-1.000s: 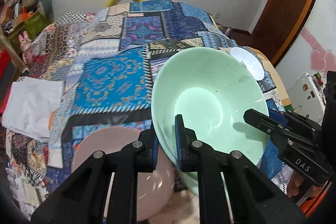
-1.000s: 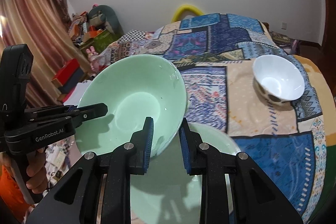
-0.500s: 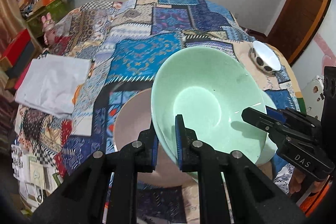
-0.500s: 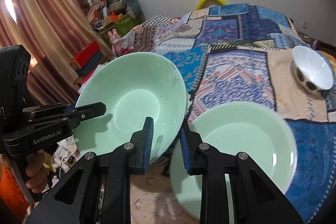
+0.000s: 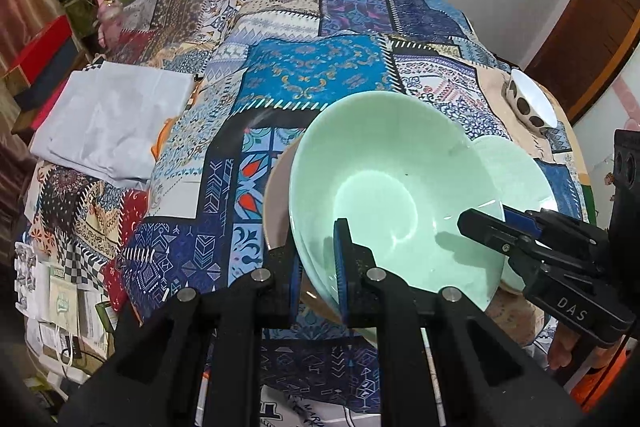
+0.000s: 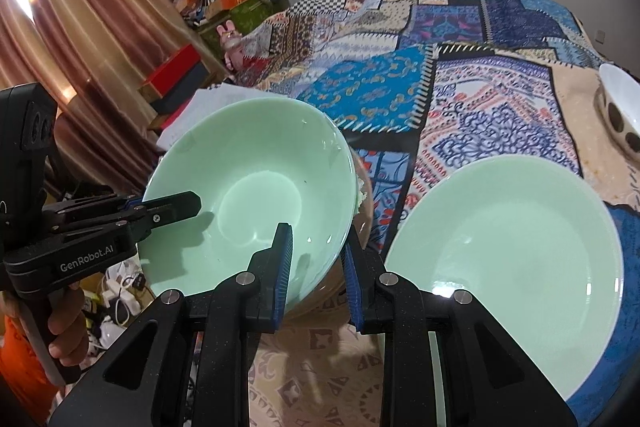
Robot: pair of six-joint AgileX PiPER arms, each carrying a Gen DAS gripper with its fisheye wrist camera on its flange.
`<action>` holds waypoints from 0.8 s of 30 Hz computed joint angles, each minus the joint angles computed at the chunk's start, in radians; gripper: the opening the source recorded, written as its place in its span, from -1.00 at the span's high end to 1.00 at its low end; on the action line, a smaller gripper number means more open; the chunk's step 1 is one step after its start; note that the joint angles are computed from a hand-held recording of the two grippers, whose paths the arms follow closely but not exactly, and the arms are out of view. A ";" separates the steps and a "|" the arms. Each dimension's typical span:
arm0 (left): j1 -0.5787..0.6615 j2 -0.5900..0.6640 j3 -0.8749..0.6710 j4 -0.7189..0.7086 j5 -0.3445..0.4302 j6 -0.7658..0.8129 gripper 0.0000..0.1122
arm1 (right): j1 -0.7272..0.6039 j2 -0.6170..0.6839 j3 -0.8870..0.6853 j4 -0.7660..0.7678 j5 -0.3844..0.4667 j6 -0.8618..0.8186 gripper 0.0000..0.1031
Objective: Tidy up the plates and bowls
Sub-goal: 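Carry the light green bowl with both grippers and lower it into the pink bowl, then open both grippers off the light green bowl and move toward the white bowl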
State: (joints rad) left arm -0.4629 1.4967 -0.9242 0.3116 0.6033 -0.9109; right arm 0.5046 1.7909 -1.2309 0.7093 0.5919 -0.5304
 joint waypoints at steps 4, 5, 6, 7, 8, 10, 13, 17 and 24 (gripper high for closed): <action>0.014 0.005 0.020 -0.010 -0.023 0.013 0.76 | 0.012 0.013 -0.001 -0.014 -0.001 0.010 0.57; 0.017 0.006 0.023 -0.014 -0.028 0.017 0.76 | 0.014 0.015 -0.002 -0.019 -0.001 0.013 0.57; 0.022 0.007 0.029 -0.019 -0.036 0.022 0.76 | 0.018 0.018 -0.003 -0.027 -0.003 0.022 0.57; 0.025 0.009 0.035 -0.021 -0.043 0.025 0.76 | 0.019 0.019 -0.003 -0.030 -0.003 0.025 0.57; 0.026 0.012 0.039 -0.018 -0.048 0.022 0.76 | 0.020 0.021 -0.004 -0.032 -0.001 0.028 0.57; 0.028 0.020 0.040 -0.012 -0.048 0.020 0.76 | 0.023 0.026 -0.004 -0.037 0.001 0.032 0.57; 0.048 0.027 0.052 -0.045 -0.074 0.054 0.76 | 0.029 0.030 -0.005 -0.045 -0.001 0.036 0.57; 0.063 0.033 0.058 -0.073 -0.096 0.086 0.76 | 0.032 0.030 -0.008 -0.054 -0.005 0.045 0.57; 0.083 0.062 0.046 -0.134 -0.107 0.150 0.76 | 0.021 0.023 -0.011 -0.057 0.004 0.046 0.57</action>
State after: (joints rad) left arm -0.3797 1.5587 -0.8782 0.1779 0.4961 -0.7607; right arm 0.5260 1.8141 -1.2423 0.6518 0.5957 -0.4848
